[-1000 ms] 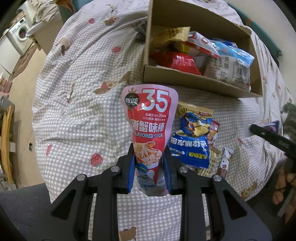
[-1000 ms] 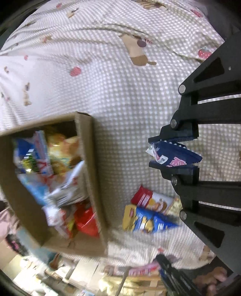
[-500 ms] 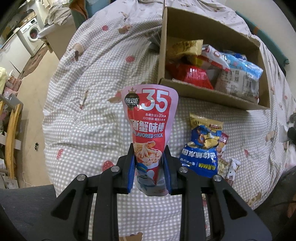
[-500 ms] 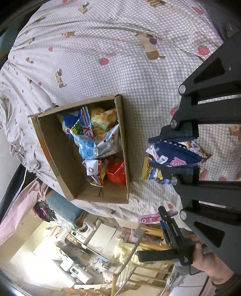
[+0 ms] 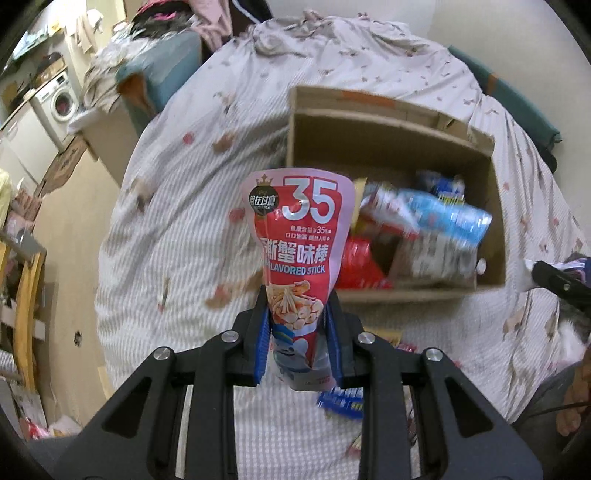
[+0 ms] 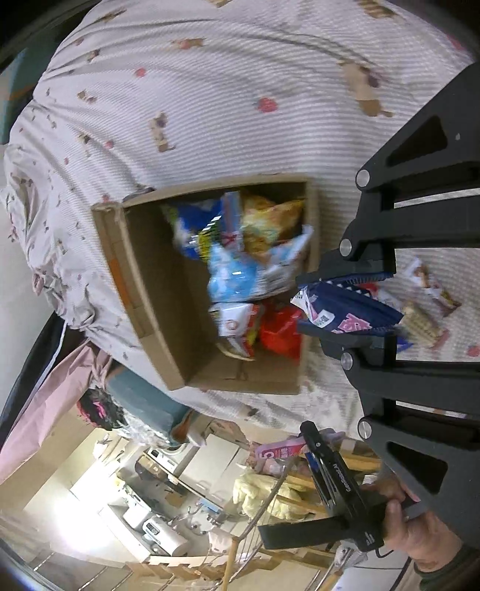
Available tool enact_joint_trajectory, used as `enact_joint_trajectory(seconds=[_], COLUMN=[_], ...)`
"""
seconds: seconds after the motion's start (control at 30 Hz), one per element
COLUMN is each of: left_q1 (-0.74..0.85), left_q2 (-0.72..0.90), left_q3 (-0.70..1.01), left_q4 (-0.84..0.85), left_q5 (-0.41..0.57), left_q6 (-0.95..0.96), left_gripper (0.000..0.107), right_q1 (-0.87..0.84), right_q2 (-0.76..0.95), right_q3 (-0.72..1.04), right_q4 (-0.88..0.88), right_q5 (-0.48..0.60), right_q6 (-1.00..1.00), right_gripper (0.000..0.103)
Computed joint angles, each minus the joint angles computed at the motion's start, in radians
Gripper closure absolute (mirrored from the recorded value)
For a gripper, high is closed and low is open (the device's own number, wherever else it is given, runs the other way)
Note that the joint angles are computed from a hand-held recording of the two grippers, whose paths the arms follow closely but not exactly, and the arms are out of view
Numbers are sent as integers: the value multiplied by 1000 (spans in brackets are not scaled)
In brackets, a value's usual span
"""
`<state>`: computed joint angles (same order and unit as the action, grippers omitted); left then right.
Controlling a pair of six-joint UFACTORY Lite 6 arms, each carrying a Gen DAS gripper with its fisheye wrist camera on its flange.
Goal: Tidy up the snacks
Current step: 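Carry both snacks into the box and open both tools to release them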
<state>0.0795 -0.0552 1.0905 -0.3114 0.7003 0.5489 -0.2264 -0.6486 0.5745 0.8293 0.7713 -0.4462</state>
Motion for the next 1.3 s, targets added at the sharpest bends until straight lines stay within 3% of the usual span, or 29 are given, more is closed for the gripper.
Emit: enact_joint_trajectory(seconds=[0.4,0.67,0.87,1.3], left_q1=[-218,-273,-306,-325], left_q2=[406,621,715,706], left_q3=[455,701,788,762], left_q4=[210,258,321,407], left_q5=[-4,77,97,55], left_q6=[-316,-439,-513,-558], left_gripper=[84,84,84,81], right_q1=[55,45,36,57], right_q2=[520,767,823,845], right_q3=[322,463,469,470], right_q4=[291,408,432,488], right_q5=[-151,-130,-126,-111], right_q6=[-290,-408,-444,-508], right_gripper=[85,85,85,82])
